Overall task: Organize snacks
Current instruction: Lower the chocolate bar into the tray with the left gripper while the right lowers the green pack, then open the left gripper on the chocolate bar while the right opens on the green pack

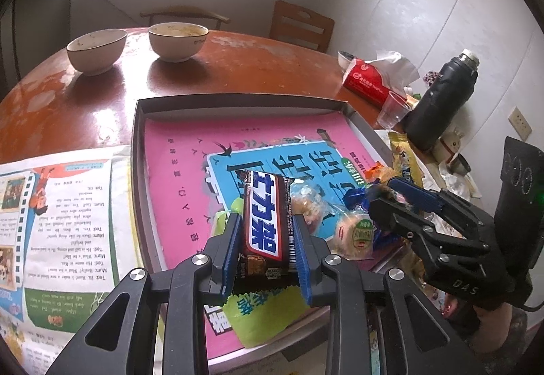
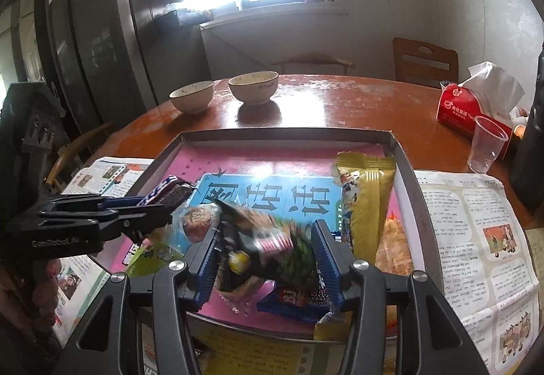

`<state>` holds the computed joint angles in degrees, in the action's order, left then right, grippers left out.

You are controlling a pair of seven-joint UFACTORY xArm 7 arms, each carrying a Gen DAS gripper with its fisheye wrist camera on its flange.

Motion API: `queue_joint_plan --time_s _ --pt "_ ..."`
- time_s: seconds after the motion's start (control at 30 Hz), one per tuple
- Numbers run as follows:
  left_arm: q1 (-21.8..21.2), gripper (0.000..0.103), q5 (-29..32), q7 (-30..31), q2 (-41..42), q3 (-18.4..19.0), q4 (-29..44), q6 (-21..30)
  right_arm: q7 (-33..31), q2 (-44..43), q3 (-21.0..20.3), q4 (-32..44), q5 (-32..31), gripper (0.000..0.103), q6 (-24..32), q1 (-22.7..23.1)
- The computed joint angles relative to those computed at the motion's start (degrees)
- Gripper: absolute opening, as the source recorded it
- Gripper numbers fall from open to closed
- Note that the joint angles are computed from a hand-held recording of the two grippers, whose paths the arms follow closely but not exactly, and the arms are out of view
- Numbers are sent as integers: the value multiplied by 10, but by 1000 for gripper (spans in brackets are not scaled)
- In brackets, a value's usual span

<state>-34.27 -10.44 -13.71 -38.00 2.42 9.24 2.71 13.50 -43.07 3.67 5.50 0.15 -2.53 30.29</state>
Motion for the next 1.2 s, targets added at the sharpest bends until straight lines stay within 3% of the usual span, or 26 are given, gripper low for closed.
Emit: queue_joint_plan --time_s 0.47,0.97,1.2 --pt "-6 32 -2 -3 -19 1 -7 8 23 -22 21 -20 -9 53 -12 -13" --pt "1 32 5 -15 -30 -22 -7 26 33 -62 29 -30 -21 53 3 -12" --pt "5 38 7 -21 -33 -32 -5 36 33 -82 23 -36 -20 53 12 -4"
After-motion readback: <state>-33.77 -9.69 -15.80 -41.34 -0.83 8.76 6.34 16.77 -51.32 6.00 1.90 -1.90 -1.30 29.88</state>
